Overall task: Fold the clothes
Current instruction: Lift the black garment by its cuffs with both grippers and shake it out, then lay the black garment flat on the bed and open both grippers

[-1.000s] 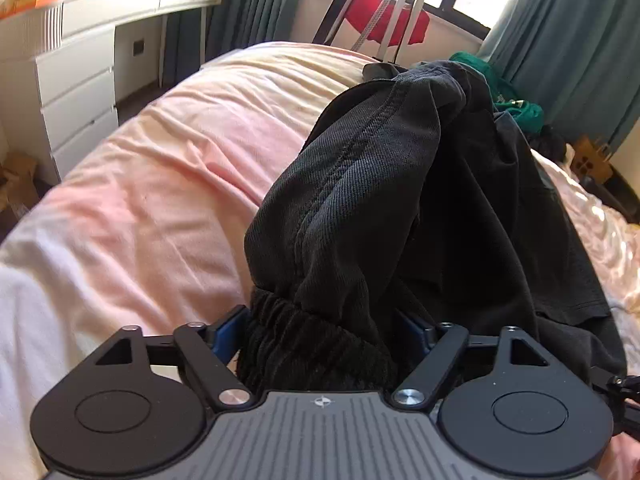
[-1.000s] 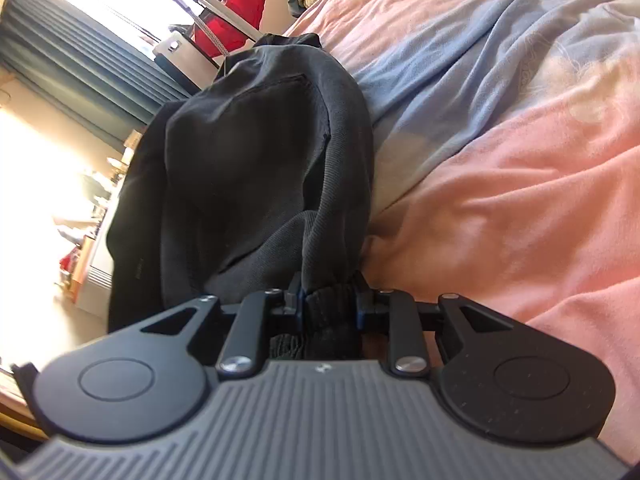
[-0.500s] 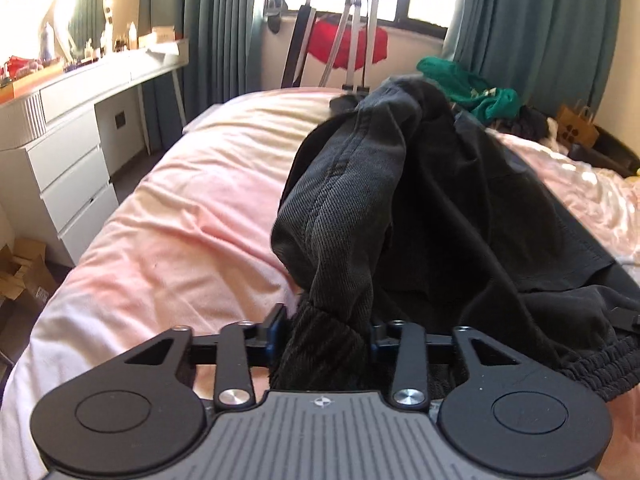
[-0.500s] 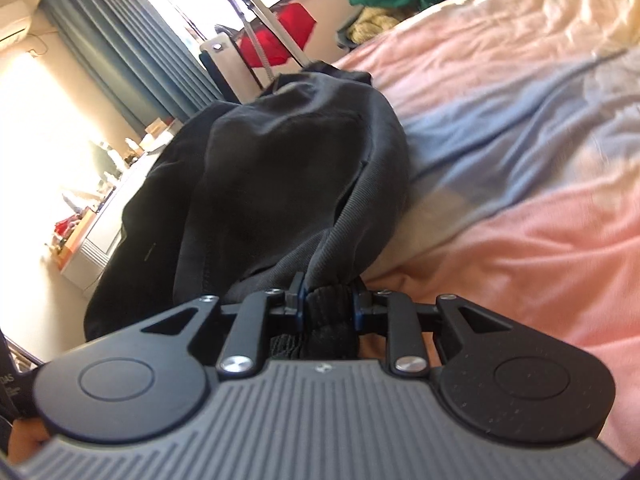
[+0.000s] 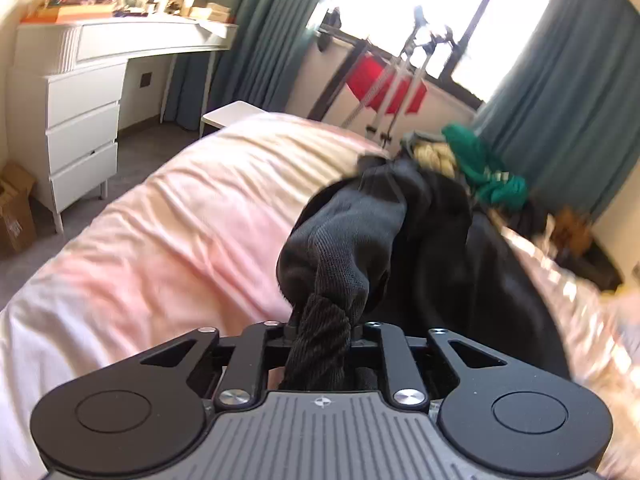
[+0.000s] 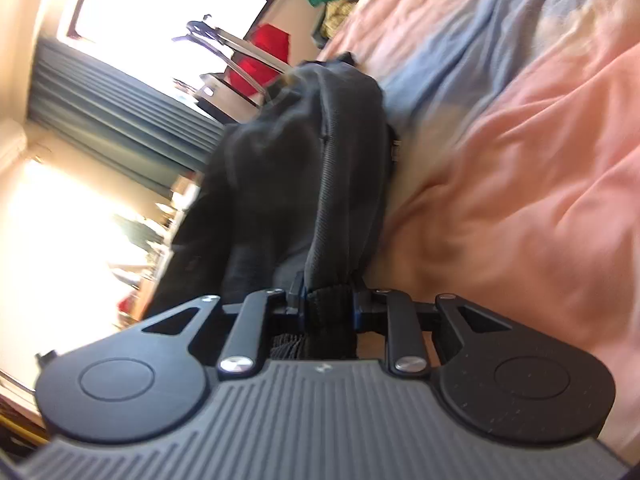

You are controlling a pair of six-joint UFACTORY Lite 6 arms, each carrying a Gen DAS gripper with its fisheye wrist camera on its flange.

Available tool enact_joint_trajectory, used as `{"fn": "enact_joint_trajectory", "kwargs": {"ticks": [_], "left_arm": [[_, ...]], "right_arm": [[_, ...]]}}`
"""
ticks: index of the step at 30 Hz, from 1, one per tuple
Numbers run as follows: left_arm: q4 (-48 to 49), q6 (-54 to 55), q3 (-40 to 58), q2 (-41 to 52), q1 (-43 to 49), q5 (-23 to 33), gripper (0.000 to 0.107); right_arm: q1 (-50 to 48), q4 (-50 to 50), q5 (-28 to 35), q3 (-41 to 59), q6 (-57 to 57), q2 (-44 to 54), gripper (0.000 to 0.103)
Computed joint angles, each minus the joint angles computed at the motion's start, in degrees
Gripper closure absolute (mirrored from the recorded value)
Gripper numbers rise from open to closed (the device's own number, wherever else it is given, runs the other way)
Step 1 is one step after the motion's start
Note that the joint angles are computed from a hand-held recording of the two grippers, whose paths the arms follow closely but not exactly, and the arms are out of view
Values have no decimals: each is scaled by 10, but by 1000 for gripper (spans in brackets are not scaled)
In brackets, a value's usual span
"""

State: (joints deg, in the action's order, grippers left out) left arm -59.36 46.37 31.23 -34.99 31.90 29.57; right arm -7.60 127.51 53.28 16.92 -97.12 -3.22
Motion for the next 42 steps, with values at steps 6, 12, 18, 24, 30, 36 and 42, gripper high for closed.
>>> {"fn": "enact_joint_trajectory", "kwargs": {"ticks": [6, 12, 18, 24, 30, 36, 42], "left_arm": [[55, -45, 250, 156, 51, 33, 94], [144, -84, 453, 336, 48, -25, 94], [41, 41, 465, 496, 66, -89, 92], [-156, 236, 414, 511, 138, -31, 80], [-169, 290, 320, 423, 189, -2, 31], [-83, 239, 214, 258, 262, 90, 22], [-50, 229, 107, 26, 396, 317, 17]], "right_arm": [[196, 128, 17, 21, 22, -26, 80], [389, 222, 110, 176, 26, 198, 80], [408, 157, 36, 320, 19, 358, 79], [361, 61, 49, 364, 45, 412, 77], [341, -14, -22, 358, 43, 341, 57], [288, -47, -56, 283, 1, 211, 19], [211, -105, -99, 210, -96, 42, 20]]}}
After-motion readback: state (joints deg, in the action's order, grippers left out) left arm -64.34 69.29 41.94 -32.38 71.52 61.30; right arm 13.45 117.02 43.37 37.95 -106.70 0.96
